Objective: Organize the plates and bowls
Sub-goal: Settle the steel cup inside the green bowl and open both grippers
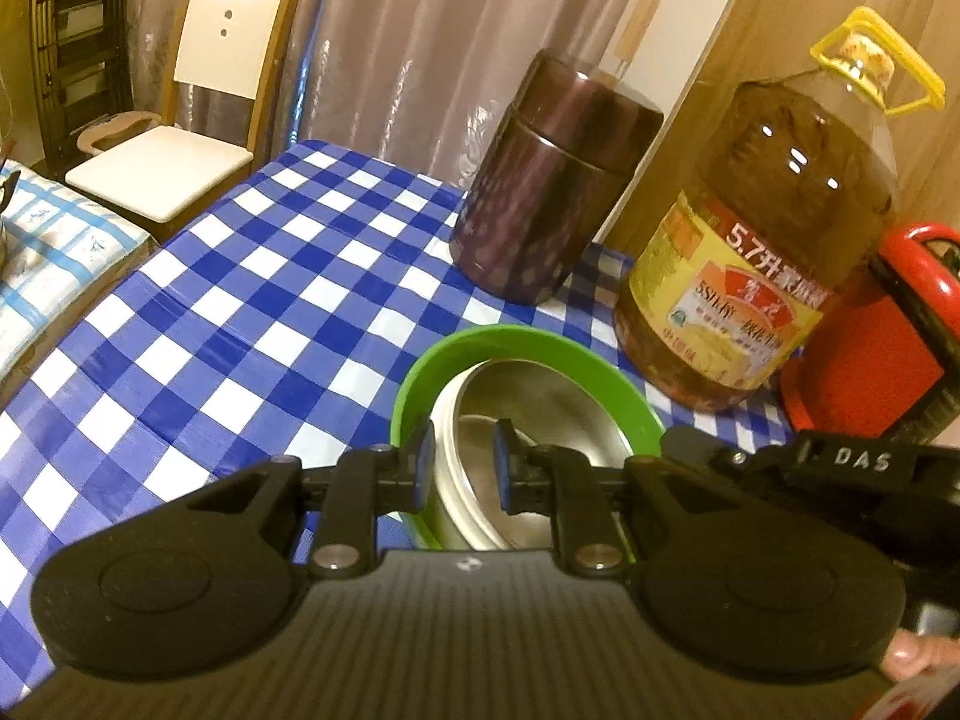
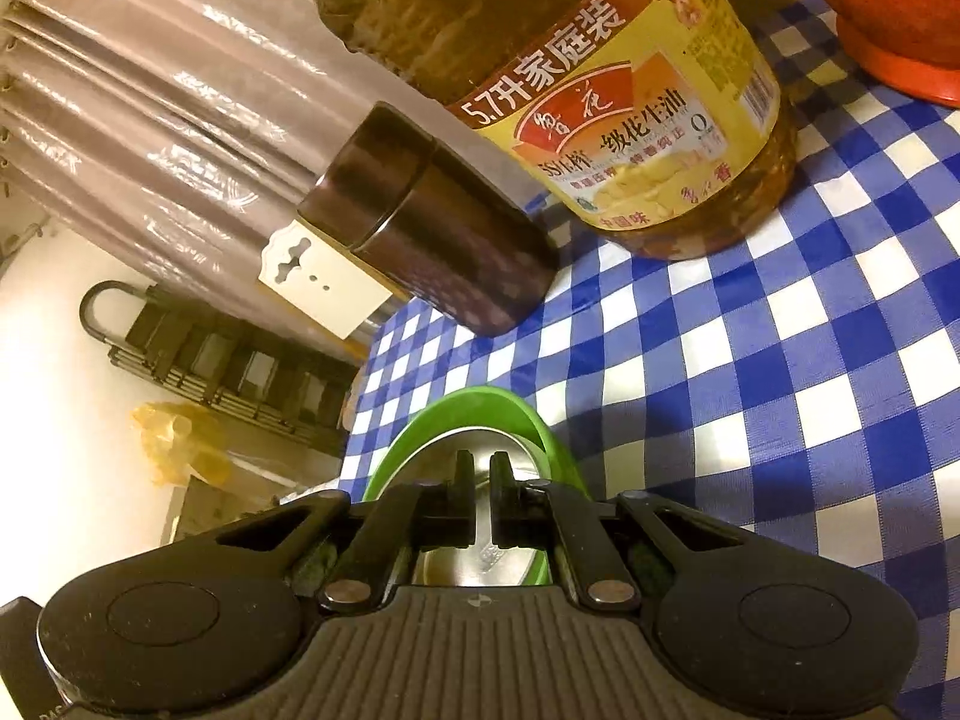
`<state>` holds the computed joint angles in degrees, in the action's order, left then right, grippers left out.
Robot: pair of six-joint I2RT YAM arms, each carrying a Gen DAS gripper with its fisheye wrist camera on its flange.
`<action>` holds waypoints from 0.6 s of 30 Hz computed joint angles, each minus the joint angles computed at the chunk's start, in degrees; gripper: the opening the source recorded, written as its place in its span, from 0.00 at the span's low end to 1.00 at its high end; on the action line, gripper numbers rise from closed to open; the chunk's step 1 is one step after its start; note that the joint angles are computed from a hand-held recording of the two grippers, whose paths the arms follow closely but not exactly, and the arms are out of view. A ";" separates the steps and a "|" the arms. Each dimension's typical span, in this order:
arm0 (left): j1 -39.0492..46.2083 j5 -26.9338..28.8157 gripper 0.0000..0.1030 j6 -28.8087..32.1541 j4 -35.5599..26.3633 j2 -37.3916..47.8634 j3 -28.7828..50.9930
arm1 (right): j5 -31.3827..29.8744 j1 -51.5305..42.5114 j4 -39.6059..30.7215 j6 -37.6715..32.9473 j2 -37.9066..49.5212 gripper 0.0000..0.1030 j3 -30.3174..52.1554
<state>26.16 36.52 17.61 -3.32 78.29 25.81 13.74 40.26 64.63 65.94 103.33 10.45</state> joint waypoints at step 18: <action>-0.19 -2.76 0.17 0.36 4.70 -1.92 -1.22 | 4.68 1.32 -9.70 -3.19 -6.65 0.42 0.00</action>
